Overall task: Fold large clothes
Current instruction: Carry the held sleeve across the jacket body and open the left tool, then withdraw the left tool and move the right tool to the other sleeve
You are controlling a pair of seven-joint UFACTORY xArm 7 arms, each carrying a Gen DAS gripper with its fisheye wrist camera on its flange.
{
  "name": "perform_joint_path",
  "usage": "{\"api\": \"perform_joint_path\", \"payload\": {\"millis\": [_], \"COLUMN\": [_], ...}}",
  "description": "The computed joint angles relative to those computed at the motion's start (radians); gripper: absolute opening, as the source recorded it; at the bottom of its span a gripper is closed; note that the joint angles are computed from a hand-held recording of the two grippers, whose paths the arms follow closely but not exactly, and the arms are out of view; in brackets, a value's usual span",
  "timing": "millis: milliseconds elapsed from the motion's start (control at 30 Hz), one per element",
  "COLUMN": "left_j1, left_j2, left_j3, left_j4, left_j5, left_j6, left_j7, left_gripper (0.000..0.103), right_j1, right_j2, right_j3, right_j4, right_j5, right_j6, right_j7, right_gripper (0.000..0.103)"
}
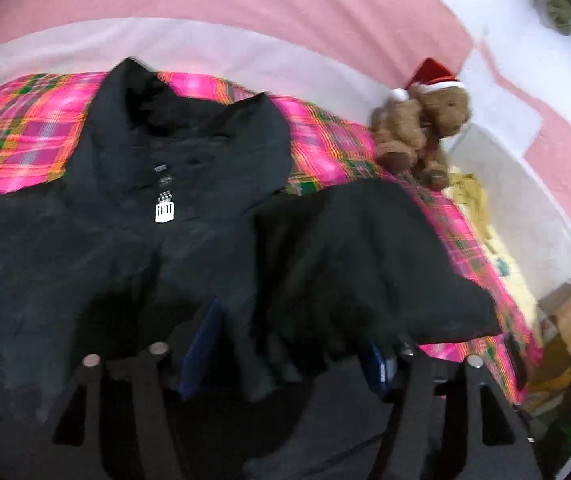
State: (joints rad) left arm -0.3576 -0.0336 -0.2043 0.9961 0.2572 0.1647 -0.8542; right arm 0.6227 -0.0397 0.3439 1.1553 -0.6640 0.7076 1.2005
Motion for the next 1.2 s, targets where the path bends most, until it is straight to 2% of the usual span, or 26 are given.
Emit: {"api": "perform_joint_path", "payload": {"millis": [167, 233, 300, 367, 500, 567, 600, 667, 767, 867, 1033, 1200], "left_j1": [-0.023, 0.031, 0.131, 0.221, 0.35, 0.381, 0.389, 0.384, 0.386, 0.425, 0.409, 0.344], "left_j2": [-0.107, -0.156, -0.24, -0.277, -0.347, -0.326, -0.309, -0.285, -0.257, -0.239, -0.223, -0.337], "left_j3": [0.002, -0.021, -0.066, -0.085, -0.07, -0.038, -0.028, 0.005, 0.012, -0.035, -0.017, 0.013], "left_j4": [-0.06, -0.086, -0.132, -0.16, -0.229, -0.247, -0.25, -0.279, -0.324, -0.329, -0.31, -0.346], "left_j5": [-0.111, -0.075, 0.002, 0.054, 0.111, 0.116, 0.116, 0.099, 0.106, 0.191, 0.224, 0.14], "left_j6": [-0.048, -0.049, -0.018, 0.022, 0.156, 0.181, 0.193, 0.184, 0.115, 0.089, 0.107, 0.17], "left_j7": [0.124, 0.1, 0.031, -0.011, -0.059, -0.064, -0.073, -0.071, -0.087, -0.162, -0.177, -0.114], "left_gripper": [0.068, 0.068, 0.068, 0.068, 0.067, 0.066, 0.062, 0.06, 0.062, 0.062, 0.062, 0.061], "right_j1": [0.009, 0.017, 0.03, 0.046, 0.077, 0.091, 0.103, 0.107, 0.129, 0.147, 0.186, 0.228], "right_j2": [0.026, 0.05, 0.091, 0.137, 0.304, 0.407, 0.475, 0.581, 0.715, 0.744, 0.74, 0.552], "right_j3": [0.004, -0.002, -0.011, -0.029, -0.076, -0.095, -0.107, -0.12, -0.156, -0.202, -0.258, -0.3], "right_j4": [0.06, 0.094, 0.145, 0.196, 0.379, 0.501, 0.587, 0.717, 0.871, 0.874, 0.906, 0.695], "right_j5": [-0.044, -0.055, -0.069, -0.074, -0.044, -0.004, 0.013, 0.074, 0.129, 0.148, 0.211, 0.173], "right_j6": [0.016, 0.011, 0.009, -0.011, -0.027, -0.008, 0.025, 0.056, 0.136, 0.096, 0.145, 0.082], "right_j7": [0.005, -0.005, -0.021, -0.044, -0.149, -0.217, -0.254, -0.318, -0.384, -0.388, -0.42, -0.317], "right_gripper": [0.079, 0.079, 0.079, 0.079, 0.077, 0.066, 0.063, 0.056, 0.055, 0.055, 0.055, 0.055]}}
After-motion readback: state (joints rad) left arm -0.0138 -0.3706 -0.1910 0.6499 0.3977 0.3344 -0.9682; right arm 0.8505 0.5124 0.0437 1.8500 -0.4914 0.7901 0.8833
